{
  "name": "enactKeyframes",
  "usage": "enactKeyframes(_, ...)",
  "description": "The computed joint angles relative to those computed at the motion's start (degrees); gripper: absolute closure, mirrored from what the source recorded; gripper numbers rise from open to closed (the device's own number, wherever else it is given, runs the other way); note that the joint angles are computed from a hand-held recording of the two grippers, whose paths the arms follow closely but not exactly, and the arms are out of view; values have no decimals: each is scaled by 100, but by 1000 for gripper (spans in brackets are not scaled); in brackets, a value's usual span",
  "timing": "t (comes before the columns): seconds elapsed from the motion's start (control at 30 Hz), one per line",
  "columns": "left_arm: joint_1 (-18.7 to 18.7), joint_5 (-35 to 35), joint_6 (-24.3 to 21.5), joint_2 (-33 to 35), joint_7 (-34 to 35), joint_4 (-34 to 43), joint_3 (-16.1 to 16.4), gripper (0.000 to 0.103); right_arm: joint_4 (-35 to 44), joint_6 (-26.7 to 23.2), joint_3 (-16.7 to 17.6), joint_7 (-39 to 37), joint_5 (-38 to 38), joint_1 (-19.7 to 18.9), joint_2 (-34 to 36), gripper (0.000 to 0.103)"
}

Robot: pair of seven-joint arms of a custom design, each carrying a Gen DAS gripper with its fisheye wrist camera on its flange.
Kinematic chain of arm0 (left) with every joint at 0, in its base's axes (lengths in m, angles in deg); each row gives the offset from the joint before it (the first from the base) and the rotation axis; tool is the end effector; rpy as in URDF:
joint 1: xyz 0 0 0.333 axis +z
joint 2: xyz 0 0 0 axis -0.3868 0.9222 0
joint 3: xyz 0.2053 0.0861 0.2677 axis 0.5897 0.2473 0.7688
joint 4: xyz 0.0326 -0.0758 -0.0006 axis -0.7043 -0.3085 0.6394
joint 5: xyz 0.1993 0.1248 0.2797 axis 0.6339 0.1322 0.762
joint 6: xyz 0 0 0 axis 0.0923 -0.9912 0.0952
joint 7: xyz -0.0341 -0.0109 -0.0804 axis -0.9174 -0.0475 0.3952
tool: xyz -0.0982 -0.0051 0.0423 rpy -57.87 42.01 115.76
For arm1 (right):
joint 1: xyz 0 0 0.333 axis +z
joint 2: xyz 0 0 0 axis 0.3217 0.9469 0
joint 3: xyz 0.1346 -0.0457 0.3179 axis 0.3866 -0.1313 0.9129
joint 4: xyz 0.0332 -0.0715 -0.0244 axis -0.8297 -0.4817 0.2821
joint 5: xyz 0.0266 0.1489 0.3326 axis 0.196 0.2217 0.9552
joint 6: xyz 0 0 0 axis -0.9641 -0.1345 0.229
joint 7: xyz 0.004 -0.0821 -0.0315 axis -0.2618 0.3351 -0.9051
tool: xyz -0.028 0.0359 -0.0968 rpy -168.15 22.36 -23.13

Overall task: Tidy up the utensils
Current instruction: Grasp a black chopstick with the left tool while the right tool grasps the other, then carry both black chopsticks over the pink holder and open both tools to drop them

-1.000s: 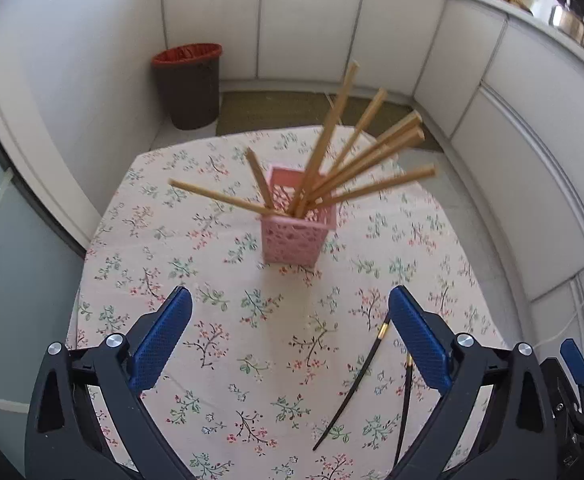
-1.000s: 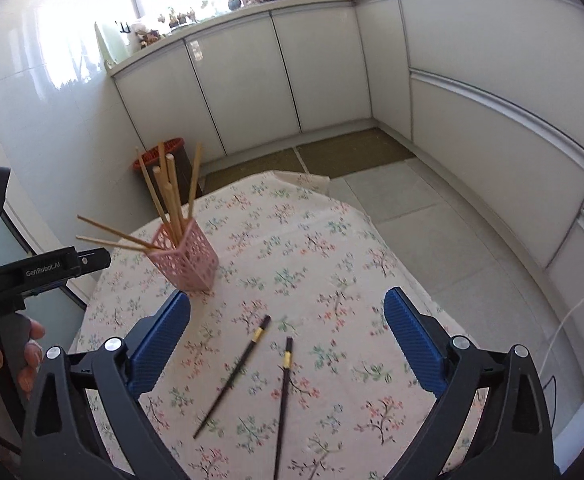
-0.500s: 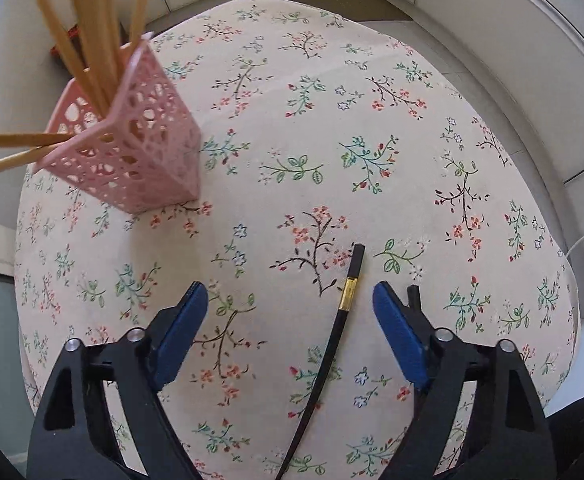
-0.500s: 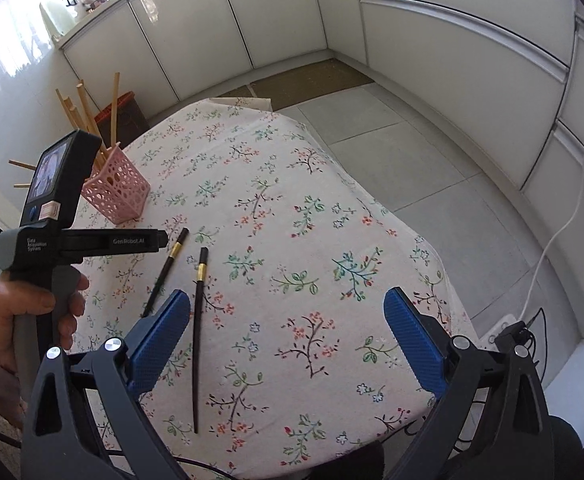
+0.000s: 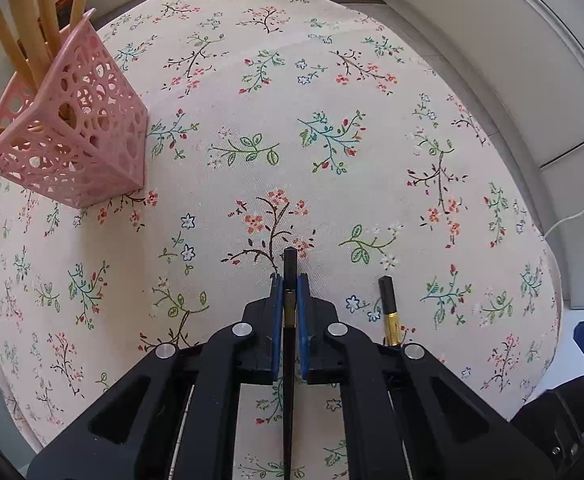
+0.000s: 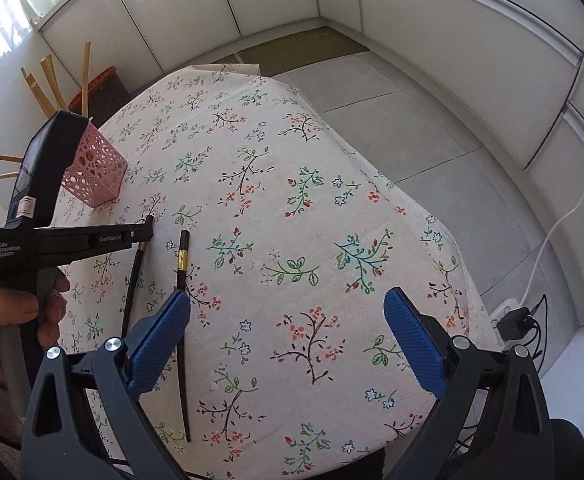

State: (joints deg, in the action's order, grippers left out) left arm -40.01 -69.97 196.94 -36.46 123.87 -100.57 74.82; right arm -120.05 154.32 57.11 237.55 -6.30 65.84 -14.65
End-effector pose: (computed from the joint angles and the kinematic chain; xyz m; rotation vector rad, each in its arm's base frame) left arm 0.4901 -0.2974 0.5416 -1.7883 2.4369 -0.3012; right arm 0.3318 0.5211 0.5698 -1.6010 2.1592 -0.3080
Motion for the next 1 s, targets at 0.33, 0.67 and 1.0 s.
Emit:
enactKeyframes(0.33, 90, -221, 269, -1040, 234, -414, 7, 97, 1786, -615, -271, -1000, 569, 115, 1345, 8)
enactKeyframes(0.67, 340, 282, 738, -1842, -180, -789, 13, 97, 4388, -2147, -772, -1830, 1331, 600, 3008, 23)
enactKeyframes(1.0, 509, 569, 1010, -2323, -350, -995, -19, 97, 4926, -2263, -1030, -2135, 1617, 865, 3200, 96)
